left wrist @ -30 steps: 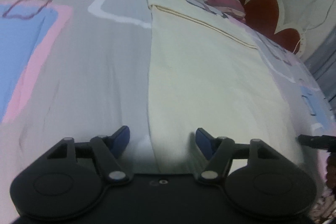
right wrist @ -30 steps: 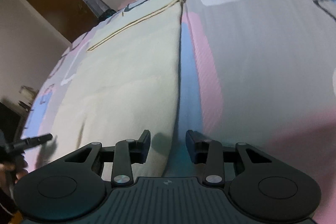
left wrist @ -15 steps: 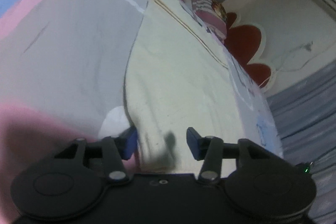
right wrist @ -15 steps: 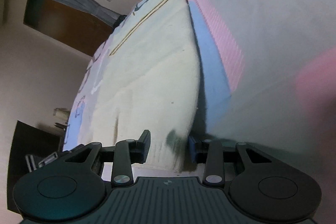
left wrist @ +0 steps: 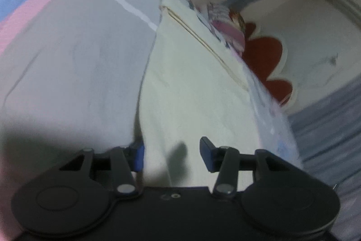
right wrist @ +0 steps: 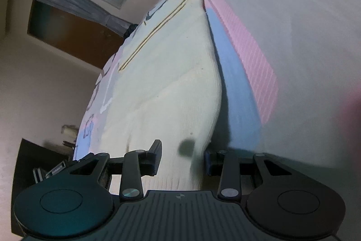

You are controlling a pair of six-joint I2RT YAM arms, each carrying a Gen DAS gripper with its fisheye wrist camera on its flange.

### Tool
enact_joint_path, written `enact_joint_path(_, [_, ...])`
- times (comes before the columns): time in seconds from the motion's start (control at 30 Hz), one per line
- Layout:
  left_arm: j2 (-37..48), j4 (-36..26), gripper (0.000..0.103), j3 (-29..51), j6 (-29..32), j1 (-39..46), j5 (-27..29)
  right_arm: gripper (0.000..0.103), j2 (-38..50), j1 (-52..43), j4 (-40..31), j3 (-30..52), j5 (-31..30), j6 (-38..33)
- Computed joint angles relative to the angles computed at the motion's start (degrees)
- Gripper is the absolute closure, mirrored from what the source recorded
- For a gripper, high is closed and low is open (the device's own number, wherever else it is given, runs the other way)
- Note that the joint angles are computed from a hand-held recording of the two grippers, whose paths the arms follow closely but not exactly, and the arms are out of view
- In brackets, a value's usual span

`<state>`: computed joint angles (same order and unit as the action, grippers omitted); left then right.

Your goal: Fold small clothes

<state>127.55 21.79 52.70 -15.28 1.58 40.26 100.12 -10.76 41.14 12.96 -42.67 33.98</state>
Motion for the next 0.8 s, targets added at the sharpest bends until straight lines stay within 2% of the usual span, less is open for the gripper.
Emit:
enact_joint_path(0.03, [-0.9,-0.4,0.057,-1.0,1.6,-0.1,-0.4,0.065,-1.6,-0.1,-2.4,-0.1,0.3,-2.0])
enact_joint_path(0.13, [-3.5,1.7,0.059,-6.0,3.6,0.1,-1.2,0.067,-4.0,-0.8,-3.2,-2.9,-0.5,-4.2])
enact_joint_path(0.23, [-4.1,3.2,0.072,-7.5,4.1,-1.0,-4.4,0.09,-3.5,-0.6,-1.9,-4.4,-0.3,-4.3])
enact_joint_path(0.27, [-4.2,2.8,0.083,-7.3,4.4,-1.6,-5.8,0.096,-1.9,-0.2,-0.7,-4.2,0.0,-3.6])
enact_joint_path(0.3, [-4.8,2.0,0.098,-7.2,5.1,-1.9,-6.7,0.097,-0.7,0.1,0.6,-4.0,0.2,-2.7])
enact_joint_path(0.43, [-7.8,6.7,0.098,-10.3,3.7,-0.4,-4.0,0.1,-5.3,0.5,1.0,-4.6,0.9,-1.6])
enact_joint_path(0.57, [-10.2,9.0,0.099,-8.7,-1.7,-1.6,-5.1,0.1,-12.9,0.0,-0.9,-3.2,1.1,1.0])
enact_joint_path(0.67, [-10.3,7.1,0.098,-3.9,-5.7,-2.2,-6.5,0.1,-15.5,0.0,-3.1,1.0,2.9,3.8])
enact_joint_path(0.8, [-6.7,1.8,0.098,8.3,-8.4,-3.4,-8.0,0.1,-13.7,-0.1,-9.1,11.2,4.7,3.8])
